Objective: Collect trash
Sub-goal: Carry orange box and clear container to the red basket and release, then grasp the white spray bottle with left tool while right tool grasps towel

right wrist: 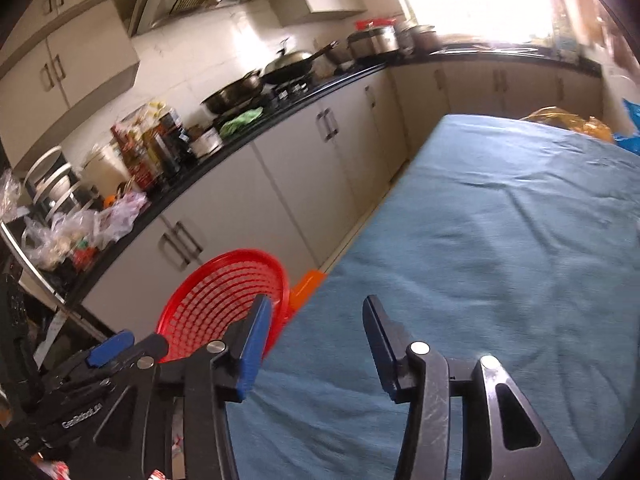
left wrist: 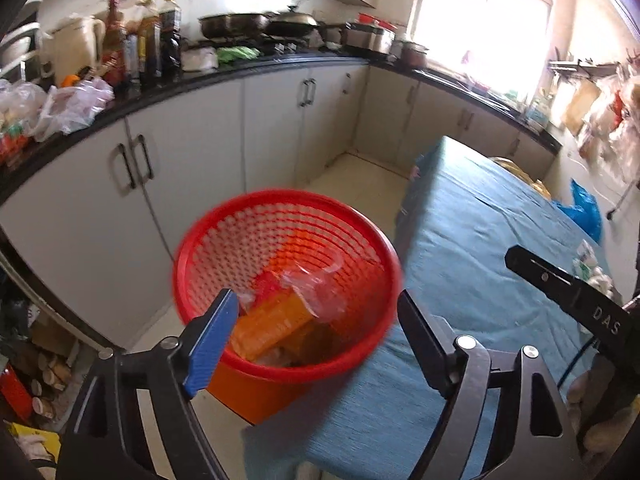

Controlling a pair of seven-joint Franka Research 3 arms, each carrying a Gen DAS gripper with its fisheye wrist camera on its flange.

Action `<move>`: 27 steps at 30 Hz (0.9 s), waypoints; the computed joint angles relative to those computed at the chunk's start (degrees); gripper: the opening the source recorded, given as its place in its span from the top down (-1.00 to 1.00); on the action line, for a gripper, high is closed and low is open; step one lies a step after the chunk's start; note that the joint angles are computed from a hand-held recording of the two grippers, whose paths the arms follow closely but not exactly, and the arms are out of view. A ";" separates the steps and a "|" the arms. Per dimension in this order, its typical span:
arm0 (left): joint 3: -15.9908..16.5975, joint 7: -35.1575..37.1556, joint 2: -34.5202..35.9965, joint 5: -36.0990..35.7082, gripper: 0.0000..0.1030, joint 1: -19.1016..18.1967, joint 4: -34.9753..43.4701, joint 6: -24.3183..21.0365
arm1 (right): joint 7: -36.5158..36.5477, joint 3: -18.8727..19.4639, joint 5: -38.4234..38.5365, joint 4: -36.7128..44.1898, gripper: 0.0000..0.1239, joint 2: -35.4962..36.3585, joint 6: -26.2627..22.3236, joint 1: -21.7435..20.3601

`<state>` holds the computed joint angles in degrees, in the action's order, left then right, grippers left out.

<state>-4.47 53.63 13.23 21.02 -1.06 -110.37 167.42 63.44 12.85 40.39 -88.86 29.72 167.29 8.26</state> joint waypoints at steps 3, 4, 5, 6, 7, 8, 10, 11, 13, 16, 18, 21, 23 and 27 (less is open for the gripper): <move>-5.08 8.06 0.33 -8.60 -0.64 2.84 0.00 -1.01 | -1.17 0.90 2.91 -2.39 0.07 -1.62 -0.10 -2.36; -6.27 10.39 0.42 -10.86 -0.64 3.25 -0.02 -1.17 | -1.75 1.04 4.03 -3.55 0.07 -2.38 -0.13 -3.23; -7.32 12.68 0.61 -12.88 -0.64 3.45 0.10 -1.47 | -2.21 0.94 4.72 -4.34 0.07 -2.90 -0.04 -3.58; -7.47 13.69 0.77 -13.75 -0.65 3.03 0.35 -1.86 | -2.77 0.83 5.60 -5.49 0.06 -3.64 0.19 -4.08; -7.53 14.38 1.08 -14.21 -0.65 2.35 0.90 -2.54 | -3.84 0.93 6.94 -7.06 0.06 -4.69 0.47 -5.00; -7.71 15.27 1.22 -14.81 -0.65 1.89 1.19 -2.93 | -4.98 1.04 8.38 -8.41 0.04 -5.60 0.73 -5.79; -8.77 18.10 1.64 -16.85 -0.65 1.42 1.99 -3.74 | -6.82 0.71 11.23 -11.16 0.02 -7.45 1.54 -6.93; -8.88 18.80 1.82 -17.26 -0.65 0.85 2.41 -4.09 | -7.38 0.15 12.49 -12.83 0.02 -8.61 1.97 -7.41; -8.22 18.63 2.42 -16.13 -0.65 -1.19 3.61 -4.82 | -8.96 -0.81 14.96 -15.42 0.02 -10.55 2.44 -8.26; -8.07 19.07 4.10 -14.47 -0.65 -3.63 6.28 -6.22 | -12.64 -2.64 19.15 -20.25 0.02 -14.08 4.34 -9.60; -8.36 19.61 5.64 -13.68 -0.65 -5.11 8.72 -7.63 | -13.91 -4.60 20.25 -22.96 0.02 -16.08 5.30 -9.85; -9.23 21.01 8.40 -12.90 -0.65 -7.26 12.81 -8.96 | -11.80 -8.31 18.10 -26.21 0.02 -18.11 7.06 -9.47; -9.37 21.32 10.46 -12.11 -0.65 -8.94 15.90 -10.13 | -9.03 -10.36 16.43 -27.66 0.01 -18.79 7.70 -9.84; -9.96 22.94 16.24 -10.85 -0.65 -12.57 24.97 -14.08 | -2.29 -13.03 13.41 -28.25 0.01 -18.80 6.57 -11.66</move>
<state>-14.43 76.58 29.48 10.17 -13.63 -85.41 153.34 61.15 -0.18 53.80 -117.11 10.92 173.86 -3.40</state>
